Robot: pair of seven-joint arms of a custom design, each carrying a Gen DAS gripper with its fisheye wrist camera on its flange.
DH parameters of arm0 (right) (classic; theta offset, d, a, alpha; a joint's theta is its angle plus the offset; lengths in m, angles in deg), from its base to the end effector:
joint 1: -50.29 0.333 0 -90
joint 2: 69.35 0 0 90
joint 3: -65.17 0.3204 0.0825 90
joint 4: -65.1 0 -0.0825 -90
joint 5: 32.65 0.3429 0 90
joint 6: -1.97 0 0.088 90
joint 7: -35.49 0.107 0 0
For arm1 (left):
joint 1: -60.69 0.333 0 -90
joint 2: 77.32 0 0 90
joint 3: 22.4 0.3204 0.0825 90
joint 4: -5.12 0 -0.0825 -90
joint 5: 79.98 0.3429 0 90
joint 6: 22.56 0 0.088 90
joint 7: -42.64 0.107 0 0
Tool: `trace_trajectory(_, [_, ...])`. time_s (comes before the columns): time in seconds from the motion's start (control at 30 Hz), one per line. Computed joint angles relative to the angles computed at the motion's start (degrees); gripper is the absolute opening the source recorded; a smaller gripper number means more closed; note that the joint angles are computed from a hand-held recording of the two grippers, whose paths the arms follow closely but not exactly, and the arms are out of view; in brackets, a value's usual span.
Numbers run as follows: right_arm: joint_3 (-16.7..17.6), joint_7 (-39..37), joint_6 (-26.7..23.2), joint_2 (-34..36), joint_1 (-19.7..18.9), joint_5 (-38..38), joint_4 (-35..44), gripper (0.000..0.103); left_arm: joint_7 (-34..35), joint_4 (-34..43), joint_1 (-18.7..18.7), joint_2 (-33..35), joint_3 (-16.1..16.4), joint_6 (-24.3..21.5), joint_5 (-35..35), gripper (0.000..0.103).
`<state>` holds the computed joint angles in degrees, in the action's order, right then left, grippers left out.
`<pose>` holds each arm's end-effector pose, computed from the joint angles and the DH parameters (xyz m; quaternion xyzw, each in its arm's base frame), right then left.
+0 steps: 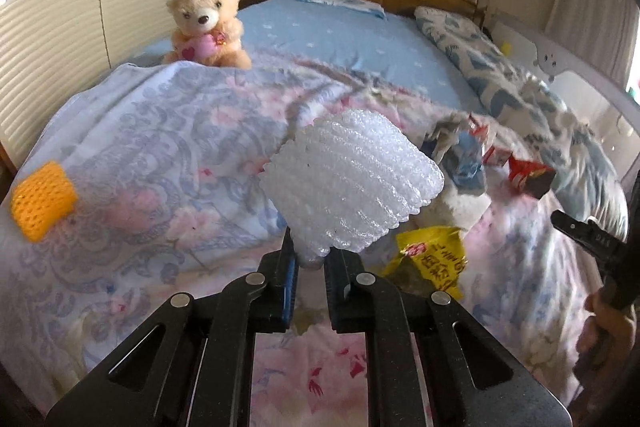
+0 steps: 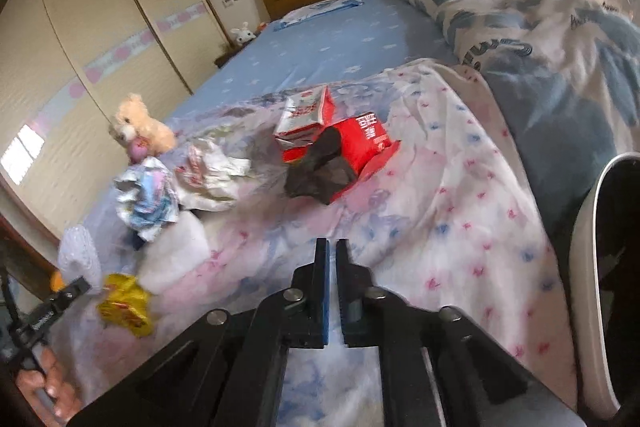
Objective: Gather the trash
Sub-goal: 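Grasp the white foam net with the left tool while the right tool grasps the red snack box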
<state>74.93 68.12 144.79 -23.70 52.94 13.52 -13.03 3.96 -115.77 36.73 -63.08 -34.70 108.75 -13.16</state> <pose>0.7251 0.1206 0.3071 -0.8141 0.4491 -0.0071 0.3680 0.4572 -0.3053 0.3373 -0.8535 0.3559 -0.2179 0.3121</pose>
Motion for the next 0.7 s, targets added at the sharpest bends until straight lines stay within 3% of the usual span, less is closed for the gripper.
trace_trajectory(0.07, [0.4,-0.4,1.4,-0.5,0.0,0.8,-0.5,0.029,-0.2,-0.1,-0.2,-0.5,-0.1,-0.3,0.1,0.011])
trace_trajectory(0.1, [0.7,-1.0,2.5,-0.7,0.0,1.4,-0.7,0.045,-0.2,-0.1,-0.4,-0.9,-0.2,-0.7,0.3,0.011])
trace_trajectory(0.3, [-0.6,3.6,4.0,2.8,2.6,-0.9,5.3,0.048,0.6,1.1,-0.9,-1.1,-0.8,-1.0,1.1,0.011])
trace_trajectory(0.43, [-3.5,10.9,3.8,8.1,5.6,-7.7,12.6,0.039,2.2,3.5,-1.5,0.1,-0.9,-0.1,2.0,0.011])
trace_trajectory(0.47, [-3.6,11.9,4.2,9.0,5.8,-8.8,13.8,0.033,2.6,4.0,-1.6,0.5,-0.9,0.2,2.2,0.011])
trace_trajectory(0.5, [-3.6,12.7,4.2,9.8,5.7,-9.7,14.7,0.014,3.3,4.9,-1.8,1.1,-0.9,0.6,2.3,0.011])
trace_trajectory(0.53, [-3.4,13.6,3.3,10.5,5.3,-10.3,15.8,0.004,4.0,6.0,-2.1,1.9,-0.8,0.9,2.5,0.011])
trace_trajectory(0.7, [1.6,6.4,6.7,5.3,0.3,-6.0,7.3,0.001,8.2,12.2,-3.5,6.6,0.0,3.8,2.5,0.011])
